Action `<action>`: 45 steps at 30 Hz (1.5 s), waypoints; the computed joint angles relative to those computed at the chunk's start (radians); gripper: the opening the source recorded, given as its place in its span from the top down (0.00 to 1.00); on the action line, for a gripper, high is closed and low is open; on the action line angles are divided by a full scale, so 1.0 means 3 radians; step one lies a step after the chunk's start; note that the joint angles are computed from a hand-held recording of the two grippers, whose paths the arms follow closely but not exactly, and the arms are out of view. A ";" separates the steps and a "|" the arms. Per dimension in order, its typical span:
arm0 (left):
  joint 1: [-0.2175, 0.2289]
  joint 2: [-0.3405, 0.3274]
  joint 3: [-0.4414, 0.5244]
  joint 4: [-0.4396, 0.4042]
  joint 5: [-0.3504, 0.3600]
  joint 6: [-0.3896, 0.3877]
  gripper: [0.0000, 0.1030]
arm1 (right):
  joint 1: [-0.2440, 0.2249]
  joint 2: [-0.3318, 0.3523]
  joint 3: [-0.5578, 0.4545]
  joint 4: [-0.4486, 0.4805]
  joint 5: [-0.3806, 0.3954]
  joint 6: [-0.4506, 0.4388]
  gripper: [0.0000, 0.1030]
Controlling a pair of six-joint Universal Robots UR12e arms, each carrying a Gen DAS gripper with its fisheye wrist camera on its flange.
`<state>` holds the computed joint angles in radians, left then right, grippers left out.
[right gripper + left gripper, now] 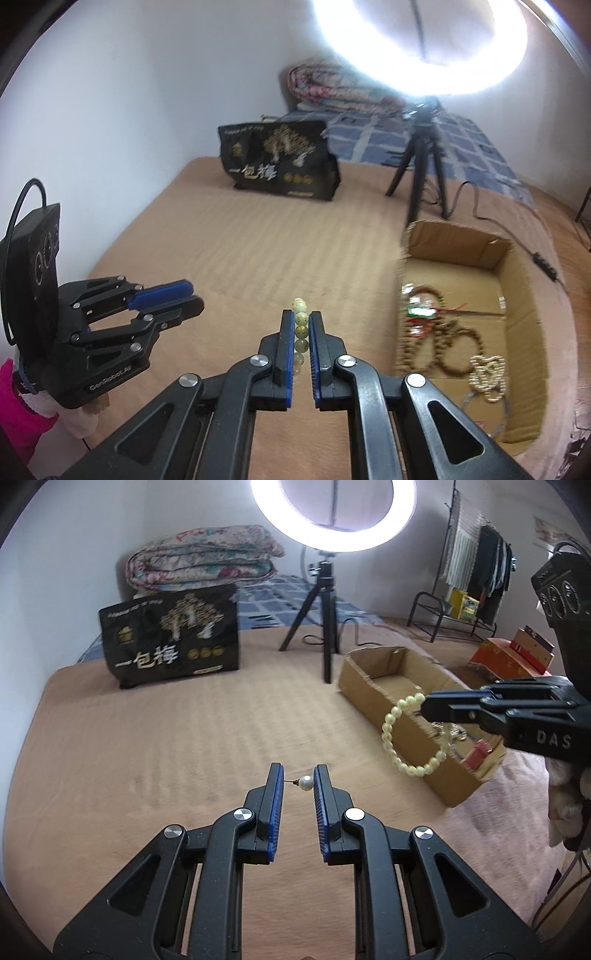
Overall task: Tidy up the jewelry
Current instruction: 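Lift bracelet with right tool and carry it over the box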
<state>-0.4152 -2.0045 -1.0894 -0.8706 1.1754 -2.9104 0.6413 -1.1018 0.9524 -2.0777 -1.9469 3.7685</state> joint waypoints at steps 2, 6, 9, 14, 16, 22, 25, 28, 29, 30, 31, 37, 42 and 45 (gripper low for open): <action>-0.0024 -0.0001 0.0015 -0.0002 -0.0040 0.0000 0.85 | -0.0005 -0.0061 0.0071 -0.0019 -0.0052 0.0005 0.95; -0.0083 -0.0028 0.0084 -0.0014 -0.0108 0.0000 0.85 | -0.0030 -0.0196 0.0230 -0.0031 -0.0161 0.0045 0.95; -0.0133 -0.0066 0.0161 -0.0038 -0.0135 0.0016 0.85 | -0.0062 -0.0288 0.0344 -0.0038 -0.0217 0.0081 0.95; -0.0212 -0.0139 0.0293 -0.0064 -0.0191 -0.0020 0.85 | -0.0120 -0.0405 0.0487 -0.0015 -0.0298 0.0132 0.95; -0.0249 -0.0175 0.0352 -0.0086 -0.0204 -0.0011 0.85 | -0.0137 -0.0439 0.0530 -0.0013 -0.0322 0.0159 0.95; -0.0336 -0.0266 0.0485 -0.0157 -0.0226 0.0024 0.85 | -0.0222 -0.0532 0.0664 -0.0049 -0.0342 0.0215 0.95; -0.0380 -0.0320 0.0563 -0.0224 -0.0233 0.0045 0.85 | -0.0265 -0.0565 0.0718 -0.0060 -0.0356 0.0229 0.95; -0.0421 -0.0363 0.0619 -0.0257 -0.0233 0.0071 0.85 | -0.0303 -0.0586 0.0752 -0.0059 -0.0371 0.0246 0.95; -0.0431 -0.0371 0.0626 -0.0257 -0.0232 0.0072 0.85 | -0.0318 -0.0592 0.0762 -0.0057 -0.0374 0.0252 0.95; -0.0440 -0.0380 0.0638 -0.0266 -0.0235 0.0073 0.85 | -0.0335 -0.0598 0.0771 -0.0055 -0.0376 0.0253 0.95; -0.0449 -0.0391 0.0653 -0.0276 -0.0239 0.0073 0.85 | -0.0345 -0.0604 0.0780 -0.0056 -0.0376 0.0250 0.95; -0.0497 -0.0449 0.0727 -0.0316 -0.0237 0.0048 0.85 | -0.0418 -0.0601 0.0790 0.0008 -0.0403 0.0255 0.95; -0.0518 -0.0482 0.0768 -0.0330 -0.0212 0.0039 0.85 | -0.0472 -0.0601 0.0820 0.0000 -0.0362 0.0275 0.95; -0.0520 -0.0492 0.0779 -0.0321 -0.0205 0.0021 0.85 | -0.0498 -0.0612 0.0857 -0.0044 -0.0297 0.0297 0.95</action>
